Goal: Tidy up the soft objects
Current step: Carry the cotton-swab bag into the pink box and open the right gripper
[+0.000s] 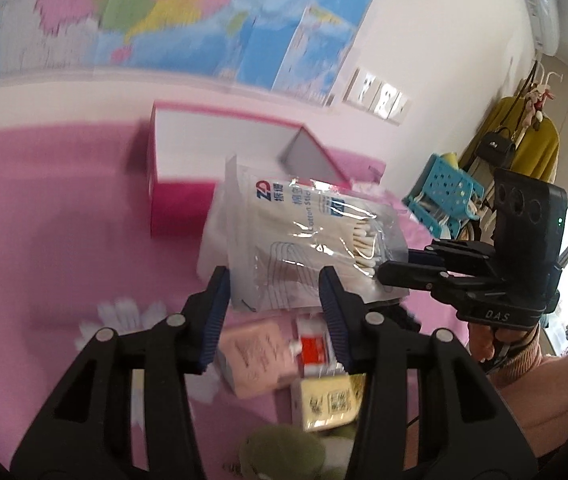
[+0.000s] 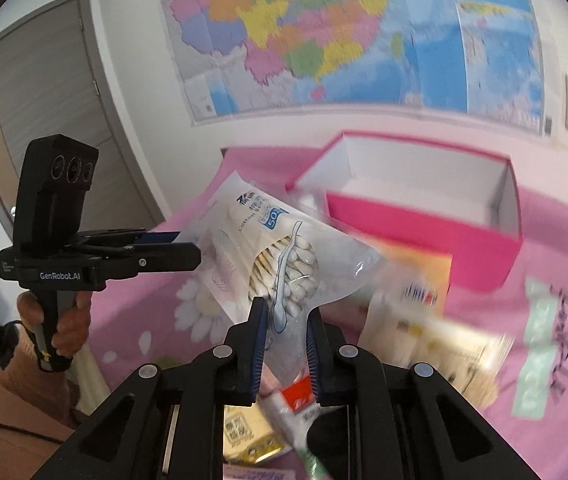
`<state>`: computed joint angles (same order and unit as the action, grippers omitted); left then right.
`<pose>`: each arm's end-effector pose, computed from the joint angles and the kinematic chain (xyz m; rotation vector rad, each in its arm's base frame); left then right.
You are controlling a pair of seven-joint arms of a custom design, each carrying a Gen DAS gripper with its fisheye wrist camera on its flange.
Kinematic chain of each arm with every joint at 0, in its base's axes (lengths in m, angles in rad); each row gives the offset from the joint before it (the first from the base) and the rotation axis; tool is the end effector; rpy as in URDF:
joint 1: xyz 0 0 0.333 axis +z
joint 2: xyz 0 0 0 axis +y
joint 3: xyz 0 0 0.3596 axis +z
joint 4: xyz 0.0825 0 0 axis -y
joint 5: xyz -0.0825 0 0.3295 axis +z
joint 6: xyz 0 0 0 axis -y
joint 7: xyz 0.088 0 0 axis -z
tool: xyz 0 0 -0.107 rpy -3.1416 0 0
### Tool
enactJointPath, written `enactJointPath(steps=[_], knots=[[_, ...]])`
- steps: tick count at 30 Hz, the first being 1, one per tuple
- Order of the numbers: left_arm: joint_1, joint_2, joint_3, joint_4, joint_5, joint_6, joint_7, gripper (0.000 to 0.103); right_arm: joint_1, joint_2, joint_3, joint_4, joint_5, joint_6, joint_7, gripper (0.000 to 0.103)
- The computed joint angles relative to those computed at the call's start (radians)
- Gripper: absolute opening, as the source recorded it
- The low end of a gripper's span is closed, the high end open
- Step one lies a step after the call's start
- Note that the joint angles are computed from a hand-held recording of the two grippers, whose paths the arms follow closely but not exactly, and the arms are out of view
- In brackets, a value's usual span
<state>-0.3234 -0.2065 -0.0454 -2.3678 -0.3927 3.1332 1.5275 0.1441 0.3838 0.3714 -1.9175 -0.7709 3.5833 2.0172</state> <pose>0.4413 -0.1369 0.5940 -1.8228 1.7139 -1.2233 0.5104 0.3420 0.5294 -1.8036 0.6490 -0.4972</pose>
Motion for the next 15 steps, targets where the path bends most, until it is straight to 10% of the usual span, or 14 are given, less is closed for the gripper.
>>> enactJointPath(steps=[4, 9, 15], knots=[[0.107, 0.017, -0.062, 0.071, 0.111, -0.021, -0.062, 0.047, -0.113, 0.009, 0.119, 0.087, -0.129, -0.051, 0.076, 0.018], [0.224, 0.086, -0.115, 0.203, 0.280, -0.091, -0.178, 0.047, -0.339, 0.138, 0.467, 0.256, -0.236, -0.249, 0.029, 0.018], [0.246, 0.200, -0.097, 0.359, 0.324, -0.185, -0.213, 0.047, -0.357, 0.328, 0.684, 0.478, -0.111, -0.518, -0.233, 0.018]])
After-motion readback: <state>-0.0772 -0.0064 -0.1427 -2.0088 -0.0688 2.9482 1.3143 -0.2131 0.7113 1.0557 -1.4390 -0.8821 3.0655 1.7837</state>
